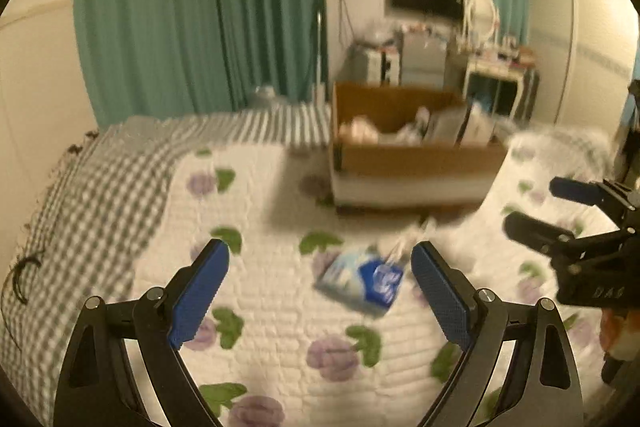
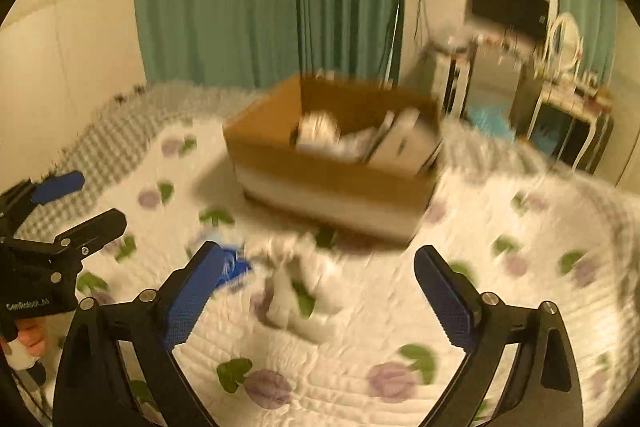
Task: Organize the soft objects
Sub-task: 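Grasp the blue tissue pack with the left tool while the right grasps a white item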
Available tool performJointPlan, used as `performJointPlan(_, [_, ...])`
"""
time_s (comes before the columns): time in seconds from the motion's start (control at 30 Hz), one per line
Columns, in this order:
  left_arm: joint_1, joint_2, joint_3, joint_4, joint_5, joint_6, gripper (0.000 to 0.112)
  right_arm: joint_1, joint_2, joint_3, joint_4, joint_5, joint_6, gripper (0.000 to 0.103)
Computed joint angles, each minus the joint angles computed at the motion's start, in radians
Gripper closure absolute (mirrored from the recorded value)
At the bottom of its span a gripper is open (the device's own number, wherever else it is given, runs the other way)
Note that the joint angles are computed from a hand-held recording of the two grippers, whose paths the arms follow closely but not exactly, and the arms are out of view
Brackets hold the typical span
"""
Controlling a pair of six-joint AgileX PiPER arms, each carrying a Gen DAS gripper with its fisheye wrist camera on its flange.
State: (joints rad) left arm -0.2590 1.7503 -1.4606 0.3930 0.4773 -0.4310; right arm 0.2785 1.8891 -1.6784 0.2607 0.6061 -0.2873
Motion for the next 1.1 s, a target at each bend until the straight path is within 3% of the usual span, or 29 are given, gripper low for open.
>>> performJointPlan(0.1, [-0.017,0.064,0.006,0.054,0.009,-0.026,0.018,0.014,0.087,0.004,0.037,0.008,-0.021,0.023])
performJointPlan(0.23, [-0.003,0.108,-0.020,-0.077,0.042,0.084,0.018,0.029,0.189,-0.053,0.055,0.073,-0.059,0.049])
performJointPlan(0.37, [-0.005,0.118,-0.024,-0.100,0.049,0.106,0.018,0.047,0.234,-0.102,0.020,0.104,-0.045,0.049])
performJointPlan(0.43, [0.000,0.121,-0.020,-0.118,0.042,0.120,0.018,0.047,0.263,-0.138,0.003,0.118,-0.019,0.061])
performJointPlan(0.6, [0.013,0.118,-0.019,-0.172,0.059,0.140,0.018,0.024,0.239,-0.097,0.088,0.094,-0.084,0.076])
performJointPlan(0.9, [-0.011,0.075,-0.019,-0.248,0.093,0.196,0.018,-0.005,0.073,0.017,0.205,0.061,-0.221,0.080])
performJointPlan(1.0, [-0.021,0.101,-0.078,-0.217,0.123,0.193,0.018,-0.020,0.076,-0.031,0.191,0.086,-0.212,0.080])
performJointPlan(1.1, [-0.004,0.170,-0.187,-0.314,0.147,0.310,0.018,-0.033,0.120,-0.137,0.144,0.128,-0.183,0.080])
